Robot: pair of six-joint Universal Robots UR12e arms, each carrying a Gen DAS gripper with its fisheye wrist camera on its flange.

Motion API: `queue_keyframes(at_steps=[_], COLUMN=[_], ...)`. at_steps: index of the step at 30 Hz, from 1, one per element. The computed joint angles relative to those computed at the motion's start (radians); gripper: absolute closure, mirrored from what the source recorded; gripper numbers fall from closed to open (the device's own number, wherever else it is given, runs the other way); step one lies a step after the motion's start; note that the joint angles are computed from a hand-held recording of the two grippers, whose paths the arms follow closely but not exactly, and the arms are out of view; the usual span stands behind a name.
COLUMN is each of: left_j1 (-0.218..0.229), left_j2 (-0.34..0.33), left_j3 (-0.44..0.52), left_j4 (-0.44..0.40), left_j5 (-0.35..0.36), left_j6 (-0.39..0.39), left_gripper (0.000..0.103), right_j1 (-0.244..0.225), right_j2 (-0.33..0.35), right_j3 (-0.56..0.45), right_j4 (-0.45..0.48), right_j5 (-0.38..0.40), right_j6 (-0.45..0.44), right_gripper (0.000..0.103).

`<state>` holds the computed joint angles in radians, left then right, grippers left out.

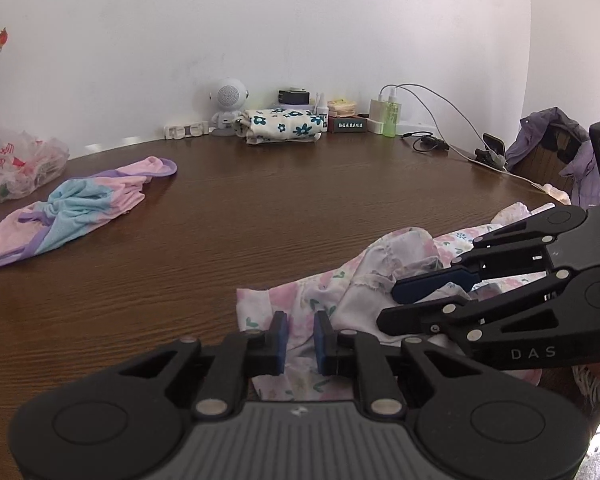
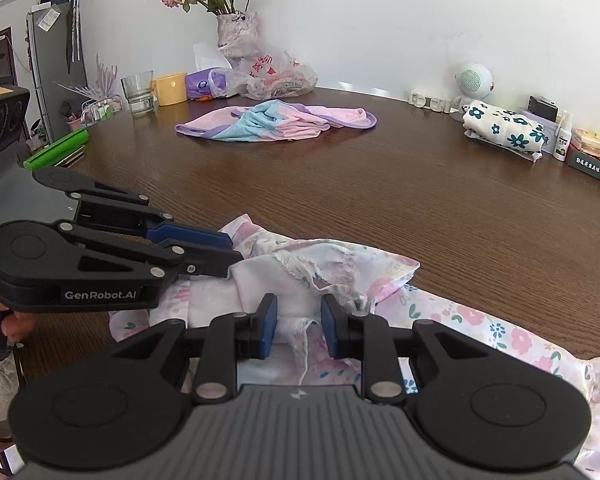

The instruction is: Fold clothes

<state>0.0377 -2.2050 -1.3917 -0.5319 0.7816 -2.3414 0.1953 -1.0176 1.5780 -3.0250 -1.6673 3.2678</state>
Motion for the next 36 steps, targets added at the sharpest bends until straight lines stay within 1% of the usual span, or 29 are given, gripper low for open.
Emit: queue_keyframes(at_steps=[4, 6, 7, 8, 10, 12, 13, 14, 16, 19, 21, 23, 25, 28, 32, 33, 34, 36], left_j1=[-0.006, -0.001, 0.003, 0.008, 0.025, 0.042, 0.049, 0.057, 0.069, 0.084, 0.091, 0.094, 0.094, 0.090, 0.083, 0.082, 0.081, 0.082], left_j2=[0.008, 0.013, 0.015, 0.019, 0.026, 0.033, 0.037, 0.041, 0.048, 0.058, 0.065, 0.073, 0.080, 0.083, 0.077, 0.075, 0.071, 0.065], left_j3=[-0.011, -0.019, -0.023, -0.029, -0.047, -0.063, -0.068, -0.068, -0.063, -0.062, -0.069, -0.081, -0.091, -0.098, -0.091, -0.088, -0.083, -0.075], left_j4=[0.024, 0.046, 0.060, 0.079, 0.146, 0.207, 0.212, 0.188, 0.111, -0.008, -0.058, -0.067, -0.061, -0.047, -0.062, -0.068, -0.079, -0.095], left_j5=[0.028, 0.013, 0.004, -0.007, -0.036, -0.050, -0.054, -0.057, -0.068, -0.100, -0.124, -0.133, -0.136, -0.129, -0.099, -0.095, -0.100, -0.112], left_j6=[0.007, -0.023, -0.045, -0.071, -0.154, -0.256, -0.294, -0.329, -0.383, -0.434, -0.448, -0.451, -0.449, -0.454, -0.506, -0.517, -0.526, -0.542], left_gripper=[0.090, 0.087, 0.078, 0.072, 0.041, 0.028, 0.025, 0.025, 0.024, 0.024, 0.024, 0.024, 0.024, 0.024, 0.024, 0.024, 0.025, 0.025], right_j1=[0.000, -0.002, -0.004, -0.007, -0.009, -0.009, -0.009, -0.009, -0.008, -0.005, -0.001, 0.003, 0.008, 0.012, 0.005, 0.003, 0.001, -0.001], right_j2=[0.000, -0.002, -0.006, -0.011, -0.024, -0.040, -0.047, -0.055, -0.069, -0.082, -0.090, -0.097, -0.102, -0.102, -0.093, -0.090, -0.087, -0.082], right_j3=[0.001, 0.001, 0.010, 0.018, 0.039, 0.062, 0.074, 0.085, 0.100, 0.119, 0.128, 0.137, 0.140, 0.139, 0.127, 0.122, 0.118, 0.112], right_j4=[-0.003, -0.001, -0.018, -0.035, -0.071, -0.109, -0.128, -0.146, -0.142, -0.142, -0.144, -0.150, -0.153, -0.149, -0.117, -0.101, -0.086, -0.058], right_j5=[0.000, 0.007, 0.017, 0.026, 0.031, 0.023, 0.019, 0.015, 0.005, -0.005, -0.008, -0.007, -0.005, -0.008, 0.009, 0.014, 0.019, 0.027], right_j6=[0.001, 0.006, 0.028, 0.049, 0.076, 0.086, 0.091, 0.096, 0.094, 0.096, 0.091, 0.081, 0.060, 0.038, 0.033, 0.026, 0.020, 0.011], right_gripper=[0.079, 0.079, 0.079, 0.079, 0.077, 0.075, 0.074, 0.074, 0.074, 0.074, 0.074, 0.074, 0.068, 0.068, 0.068, 0.071, 0.078, 0.082])
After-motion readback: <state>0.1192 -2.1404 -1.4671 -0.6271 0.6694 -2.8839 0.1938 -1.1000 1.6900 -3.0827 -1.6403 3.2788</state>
